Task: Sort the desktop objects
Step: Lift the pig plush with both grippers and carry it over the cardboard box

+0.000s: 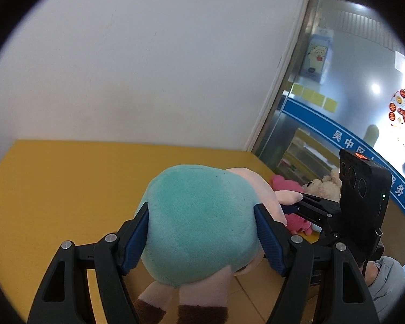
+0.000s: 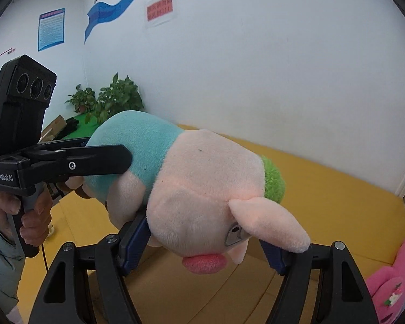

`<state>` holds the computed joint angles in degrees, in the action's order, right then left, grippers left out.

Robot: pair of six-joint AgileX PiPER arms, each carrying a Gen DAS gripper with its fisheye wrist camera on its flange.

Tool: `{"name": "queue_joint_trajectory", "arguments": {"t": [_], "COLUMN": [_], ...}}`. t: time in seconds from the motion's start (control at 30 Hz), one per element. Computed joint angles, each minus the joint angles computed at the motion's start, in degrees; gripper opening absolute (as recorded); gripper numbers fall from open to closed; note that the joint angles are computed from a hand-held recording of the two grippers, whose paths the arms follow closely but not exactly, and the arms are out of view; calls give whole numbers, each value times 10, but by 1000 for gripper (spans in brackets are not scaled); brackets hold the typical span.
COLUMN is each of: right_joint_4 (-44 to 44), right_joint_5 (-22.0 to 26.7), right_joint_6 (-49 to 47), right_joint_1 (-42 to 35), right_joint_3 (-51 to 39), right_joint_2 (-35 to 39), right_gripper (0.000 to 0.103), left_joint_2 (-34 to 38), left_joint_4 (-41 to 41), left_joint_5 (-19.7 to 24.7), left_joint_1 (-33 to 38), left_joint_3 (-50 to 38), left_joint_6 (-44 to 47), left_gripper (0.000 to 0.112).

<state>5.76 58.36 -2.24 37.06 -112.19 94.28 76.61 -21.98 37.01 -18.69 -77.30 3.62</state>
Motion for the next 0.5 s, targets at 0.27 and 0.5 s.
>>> {"name": "queue_joint_trajectory", "arguments": {"t": [0.27, 0.5], "right_joint_4": [95, 121], "right_joint_5": [-77, -130], "right_joint_6": [-40, -43], "right_joint_1": [-51, -43], "right_joint_3": [69, 135], "right_joint_2": [119, 169], "right_gripper": [72, 72], "left_joint_2": [123, 189], "left_joint_4": [-25, 19], "left_joint_5": [3, 54], "left_joint_1": [28, 34], "left_joint_3": [10, -21], "left_joint_6": [0, -55], "left_gripper": [73, 75]}}
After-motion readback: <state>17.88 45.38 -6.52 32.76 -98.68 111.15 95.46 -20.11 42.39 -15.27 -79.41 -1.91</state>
